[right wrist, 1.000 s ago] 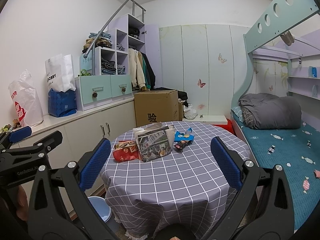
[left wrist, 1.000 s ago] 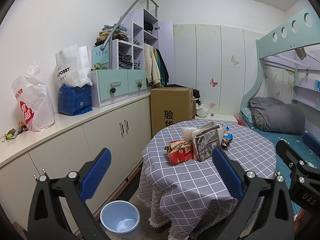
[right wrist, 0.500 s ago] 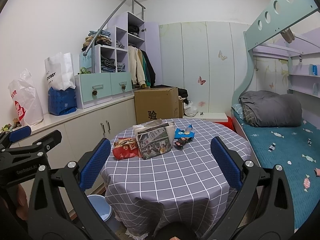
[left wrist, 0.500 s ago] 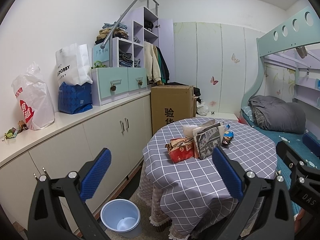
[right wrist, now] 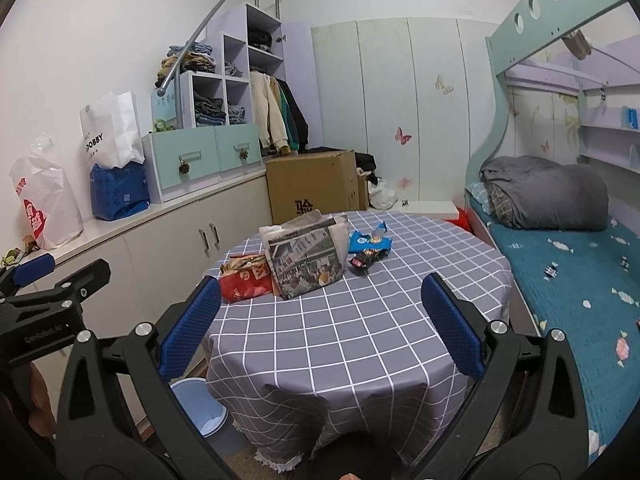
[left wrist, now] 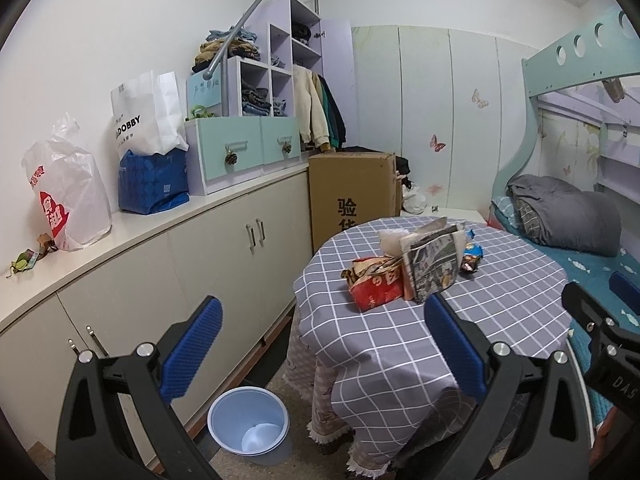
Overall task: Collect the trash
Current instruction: 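Reach the left tool to the table and grasp the grey printed paper bag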
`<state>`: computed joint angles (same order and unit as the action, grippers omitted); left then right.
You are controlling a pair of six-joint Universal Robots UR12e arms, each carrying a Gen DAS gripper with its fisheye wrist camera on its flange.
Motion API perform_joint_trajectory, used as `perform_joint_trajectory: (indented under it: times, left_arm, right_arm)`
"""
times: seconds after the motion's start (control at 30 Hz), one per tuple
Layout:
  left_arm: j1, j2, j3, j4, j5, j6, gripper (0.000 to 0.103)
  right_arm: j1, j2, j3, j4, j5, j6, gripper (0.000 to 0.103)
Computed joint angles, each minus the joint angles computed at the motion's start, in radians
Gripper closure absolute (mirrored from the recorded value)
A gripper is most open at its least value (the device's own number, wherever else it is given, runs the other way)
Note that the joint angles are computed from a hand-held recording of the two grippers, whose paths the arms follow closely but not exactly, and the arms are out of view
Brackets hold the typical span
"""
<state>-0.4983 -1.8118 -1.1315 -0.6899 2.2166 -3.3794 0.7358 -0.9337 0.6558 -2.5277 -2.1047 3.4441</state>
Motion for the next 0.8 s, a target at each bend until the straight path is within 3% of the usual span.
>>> perform_joint_trajectory:
  times: [0.17,0.37,0.5,0.63,0.8]
  left_arm:
    - [0.024,-0.016,0.020,-0.054,-0.023,-0.029,0.004]
    - [0.062,-0.061,0.071,-0.101,-0.141,-0.022,0.004]
    - [0.084,-0.122,0.148,-0.128,-0.278,0.021,0.004]
    - [0.097,-0.199,0.246,-0.144,-0.369,0.062,0.004]
    - [0.106,-0.299,0.388,-0.195,-0.424,0.097,0.005]
  right_arm:
    - [-0.020,0.019,-0.030,0.061,0.042,0.036,0.005]
    - [-0.048,0.066,-0.097,0.148,0.072,0.074,0.005]
    - [-0.079,0.102,-0.160,0.227,0.134,0.143,0.005]
    - [-0.107,0.147,-0.245,0.306,0.182,0.181,0.005]
    - [-0.144,0.187,-0.310,0.373,0.256,0.230,0.005]
